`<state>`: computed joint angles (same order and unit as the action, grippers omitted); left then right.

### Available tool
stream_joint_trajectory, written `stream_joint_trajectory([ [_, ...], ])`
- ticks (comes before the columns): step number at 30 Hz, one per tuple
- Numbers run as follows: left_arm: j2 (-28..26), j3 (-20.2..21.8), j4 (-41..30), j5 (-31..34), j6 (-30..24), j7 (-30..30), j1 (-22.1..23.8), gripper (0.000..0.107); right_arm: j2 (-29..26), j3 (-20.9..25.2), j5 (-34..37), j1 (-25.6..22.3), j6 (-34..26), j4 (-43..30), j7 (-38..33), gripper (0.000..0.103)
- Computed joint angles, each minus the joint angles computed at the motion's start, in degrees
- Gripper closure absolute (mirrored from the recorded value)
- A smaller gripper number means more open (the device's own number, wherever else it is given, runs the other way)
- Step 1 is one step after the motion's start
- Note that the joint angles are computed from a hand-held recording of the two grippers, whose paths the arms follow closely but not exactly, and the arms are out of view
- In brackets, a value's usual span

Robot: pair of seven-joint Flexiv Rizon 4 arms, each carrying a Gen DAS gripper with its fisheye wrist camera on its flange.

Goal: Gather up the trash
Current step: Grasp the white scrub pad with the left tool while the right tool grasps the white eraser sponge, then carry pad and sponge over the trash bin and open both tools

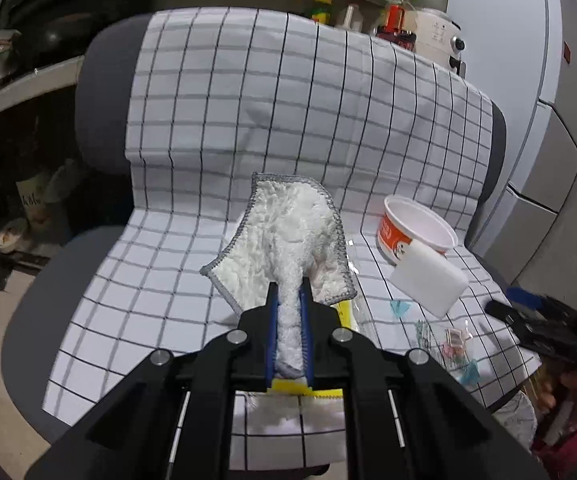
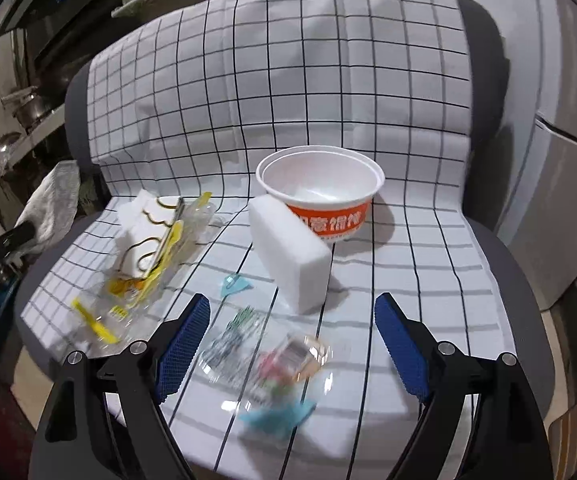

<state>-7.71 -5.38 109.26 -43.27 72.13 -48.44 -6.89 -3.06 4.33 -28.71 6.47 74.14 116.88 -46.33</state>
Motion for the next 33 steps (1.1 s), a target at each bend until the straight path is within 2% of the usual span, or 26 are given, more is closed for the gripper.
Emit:
stream_joint_trajectory([
  [3,-0.75,-0.06,0.0,0.5,-0.71,-0.28,0.1,0.099,-4.13,-1.05,-0.48,0.23,0.27,-3.48,-1.74,0.02],
  [8,-1.08,-0.2,0.22,0.83,-1.19,-0.51,0.19,0.099,-9.74,-0.77,4.81,0.69,-3.13,-10.06,-9.91,0.025],
  [10,-1.08,-0.22,0.3,1.06,-1.17,-0.73,0.14,0.099,-10.56,-0.41,6.62,0.87,-4.54,-11.33,-12.64,0.035],
  [12,-0.87,-0.31,0.59,1.1,-1.06,-0.68,0.03,0.099,-10.23,-0.57,6.86,1.41,-5.4,-11.32,-14.11,0.063],
  [13,-0.74,-0.28,0.72,1.2,-0.95,-0.75,-0.03,0.099,-9.73,-1.09,5.9,1.84,-4.59,-10.61,-13.68,0.064],
  [15,-0.27,-0.3,1.12,1.22,-0.79,-0.91,-0.27,0.099,-7.71,-2.74,1.55,2.85,-1.05,-7.85,-10.93,0.073],
  [18,0.68,-0.59,1.92,0.0,-0.52,0.12,-0.82,0.099,-3.0,-5.45,-9.48,3.16,5.52,-2.88,-1.44,0.074],
  [20,1.49,-1.08,2.66,-1.95,-0.21,2.03,-1.51,0.099,0.03,-6.14,-17.72,1.5,8.75,-0.49,6.32,0.074],
  [21,1.91,-1.3,3.06,-2.94,0.04,3.09,-2.04,0.099,2.52,-6.66,-25.26,-0.11,10.27,1.1,13.01,0.074],
  [23,2.85,-1.8,3.89,-5.46,0.34,5.58,-3.42,0.099,5.96,-5.68,-32.39,-3.4,11.16,2.89,20.11,0.074],
  [27,4.66,-2.64,5.19,-11.57,-0.4,10.89,-6.97,0.099,12.35,-2.38,-32.47,-8.13,10.15,7.63,23.53,0.074],
  [31,5.87,-2.93,6.23,-16.33,-1.88,15.46,-10.71,0.099,19.09,-0.29,-22.47,-8.98,7.09,14.28,19.86,0.074],
  [33,6.18,-3.16,6.64,-17.59,-3.83,17.18,-12.42,0.099,22.28,1.76,-21.2,-11.18,5.14,17.17,20.38,0.074],
])
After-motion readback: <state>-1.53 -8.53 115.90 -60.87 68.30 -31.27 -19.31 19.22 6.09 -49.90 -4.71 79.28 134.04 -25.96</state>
